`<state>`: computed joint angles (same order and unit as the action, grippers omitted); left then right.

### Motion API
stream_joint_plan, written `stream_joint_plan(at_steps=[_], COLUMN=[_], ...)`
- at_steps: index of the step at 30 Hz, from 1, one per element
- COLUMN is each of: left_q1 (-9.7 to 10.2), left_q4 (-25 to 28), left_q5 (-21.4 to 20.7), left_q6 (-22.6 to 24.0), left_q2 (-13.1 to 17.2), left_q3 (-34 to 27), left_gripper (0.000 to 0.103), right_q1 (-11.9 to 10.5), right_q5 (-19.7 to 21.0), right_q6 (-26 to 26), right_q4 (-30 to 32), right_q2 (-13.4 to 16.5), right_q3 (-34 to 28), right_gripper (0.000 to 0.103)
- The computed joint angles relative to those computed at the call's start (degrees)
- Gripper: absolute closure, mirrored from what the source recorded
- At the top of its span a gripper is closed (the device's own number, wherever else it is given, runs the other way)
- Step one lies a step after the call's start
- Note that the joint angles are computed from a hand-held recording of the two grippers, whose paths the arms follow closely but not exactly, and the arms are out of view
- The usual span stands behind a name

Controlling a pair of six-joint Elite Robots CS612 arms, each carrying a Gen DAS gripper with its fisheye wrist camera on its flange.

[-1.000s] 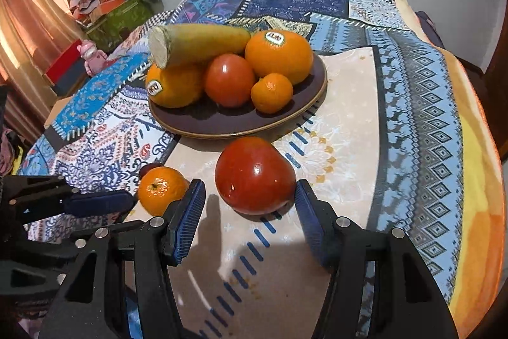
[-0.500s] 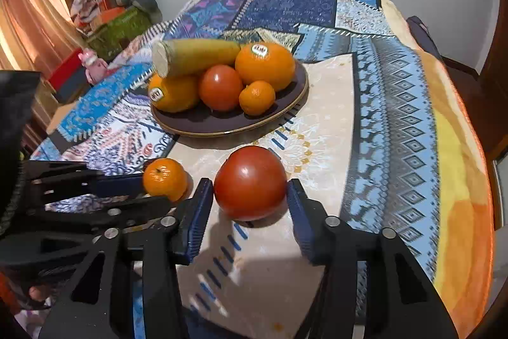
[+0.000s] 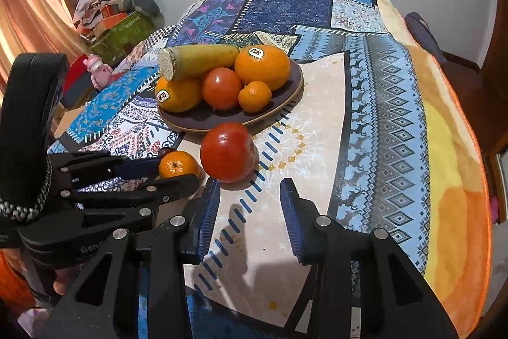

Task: Organize fruits
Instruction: 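Grasp a tangerine with the left tool while the right grasps the large red tomato, then place the tangerine on the plate with the left tool while the right places the tomato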

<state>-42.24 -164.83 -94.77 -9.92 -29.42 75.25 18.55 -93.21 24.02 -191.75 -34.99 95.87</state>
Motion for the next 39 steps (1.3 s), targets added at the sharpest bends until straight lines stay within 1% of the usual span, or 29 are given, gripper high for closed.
stream_joint_plan(at_steps=[3, 7, 11, 15, 17, 21, 23, 27, 32, 39], left_q1=[0.35, 1.16, 1.98, 2.88, 3.33, 3.86, 3.76, 3.57, 3.23, 3.05], left_q4=[-1.03, -4.10, -7.20, -8.09, -8.10, -7.63, -7.31, -6.72, -5.22, -2.13], left_q5=[-1.22, -2.58, -1.48, -0.10, 0.11, -0.81, -0.86, -1.67, -1.93, -2.37], left_q6=[0.20, -0.22, -0.76, -1.93, -2.64, -3.57, -3.28, -2.60, -1.05, -0.32], left_q2=[-0.56, -2.08, -3.46, -3.73, -3.60, -3.02, -2.64, -1.79, -0.73, 0.95], left_q3=[1.09, 3.54, 5.45, 5.46, 5.16, 4.23, 3.61, 2.03, -0.13, -3.44], left_gripper=[0.066, 0.066, 0.066, 0.066, 0.066, 0.066, 0.066, 0.066, 0.066, 0.066], right_q1=[-0.08, -0.24, -0.12, 0.09, 0.07, 0.14, 0.25, 0.24, 0.09, -0.56], right_q5=[0.29, 1.80, 2.46, 1.92, 1.91, 1.92, 1.39, 1.58, 1.31, 0.85], right_q6=[0.22, 0.41, -0.14, -0.20, -0.08, -0.02, -0.42, -0.85, -1.05, 0.05], right_q4=[0.08, 0.70, 2.91, 5.62, 5.70, 5.40, 5.45, 4.32, 2.12, 1.67], right_q2=[0.29, 1.10, 2.25, 3.33, 3.59, 3.50, 3.40, 3.14, 2.75, 3.25], right_q3=[-0.63, -2.25, -4.53, -6.58, -6.91, -6.73, -6.71, -6.50, -6.20, -7.54], right_gripper=[0.061, 0.061, 0.058, 0.058, 0.058, 0.058, 0.059, 0.059, 0.059, 0.059])
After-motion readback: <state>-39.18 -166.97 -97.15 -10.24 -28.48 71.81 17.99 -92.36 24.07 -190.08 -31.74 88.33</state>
